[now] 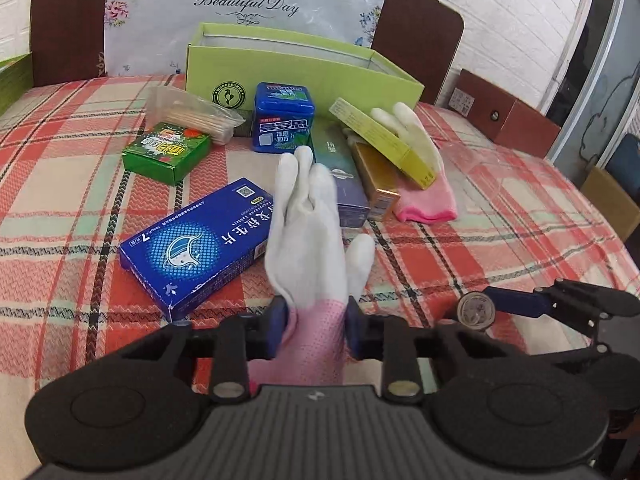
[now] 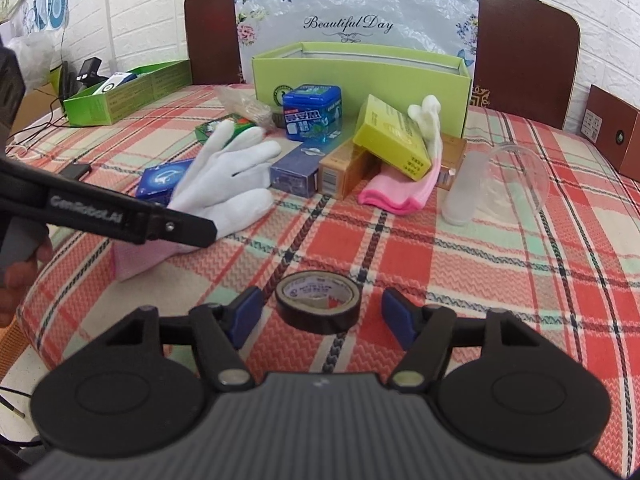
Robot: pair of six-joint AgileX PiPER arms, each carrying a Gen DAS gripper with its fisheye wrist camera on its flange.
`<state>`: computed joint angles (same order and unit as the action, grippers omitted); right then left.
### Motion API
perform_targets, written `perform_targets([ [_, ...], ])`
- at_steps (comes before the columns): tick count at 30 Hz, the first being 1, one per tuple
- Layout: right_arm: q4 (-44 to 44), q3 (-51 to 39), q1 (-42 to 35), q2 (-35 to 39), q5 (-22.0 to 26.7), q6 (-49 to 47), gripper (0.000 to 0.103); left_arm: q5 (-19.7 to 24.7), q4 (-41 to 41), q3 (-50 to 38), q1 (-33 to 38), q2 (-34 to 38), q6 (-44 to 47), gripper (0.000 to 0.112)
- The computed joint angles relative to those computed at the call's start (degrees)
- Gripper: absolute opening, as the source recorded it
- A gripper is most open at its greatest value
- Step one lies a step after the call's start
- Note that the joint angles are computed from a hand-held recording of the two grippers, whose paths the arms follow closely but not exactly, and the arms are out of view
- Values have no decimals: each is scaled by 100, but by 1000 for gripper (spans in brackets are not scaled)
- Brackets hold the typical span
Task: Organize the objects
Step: 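Grasp the pink-white glove with the left tool while the right tool grasps the black tape roll, then drop the glove and black tape into the green box, opening both tools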
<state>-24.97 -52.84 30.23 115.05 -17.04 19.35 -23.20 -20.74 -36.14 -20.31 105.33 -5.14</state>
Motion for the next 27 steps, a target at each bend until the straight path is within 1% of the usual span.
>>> perform_targets([
  [2,-6,-18,-6,11,42,64,57,-137,-353,3,-124,48,314,36],
  [3,-14,-32,-15,28,51,87,57,-215,-391,7,-164,84,343,43],
  [5,24,-63,-28,65,52,72,55,-387,-504,27,-235,149,300,44],
  [6,125,-61,-19,70,38,-9,53,-379,-579,3,-247,166,310,41],
  [7,123,-61,-17,75,24,10,49,-321,-719,-22,-263,151,423,24],
  [8,-4,-59,-28,73,5,133,45,-236,-707,-36,-241,118,422,13],
  [9,22,-44,-24,58,-2,130,45,-145,-466,-24,-176,68,192,8],
  [10,44,-34,-14,39,17,107,45,-98,-293,5,-134,7,-46,8],
  [11,32,-12,-4,9,31,94,45,-70,-311,29,-134,-62,-72,8],
  [13,-267,46,-32,-83,-6,325,45,-75,-528,107,-204,-290,182,8],
  [15,-491,100,-73,-224,-69,516,45,-80,-575,149,-231,-587,370,8],
  [16,-692,91,-107,-292,-88,688,45,-58,-627,127,-221,-741,495,8],
  [19,-1688,-134,-257,-468,-112,1573,45,-1,-533,-42,-68,-1108,645,8],
  [22,-2992,-635,-462,-513,-234,2909,45,241,-49,-464,281,-1271,375,8],
  [23,-3210,-841,-502,-498,-256,3156,45,351,243,-635,418,-1272,142,8],
  [24,-3386,-1074,-517,-461,-239,3347,45,467,331,-838,520,-1246,108,8],
  [27,-4122,-1908,-566,-211,-171,4102,45,830,-209,-1651,745,-981,955,8],
])
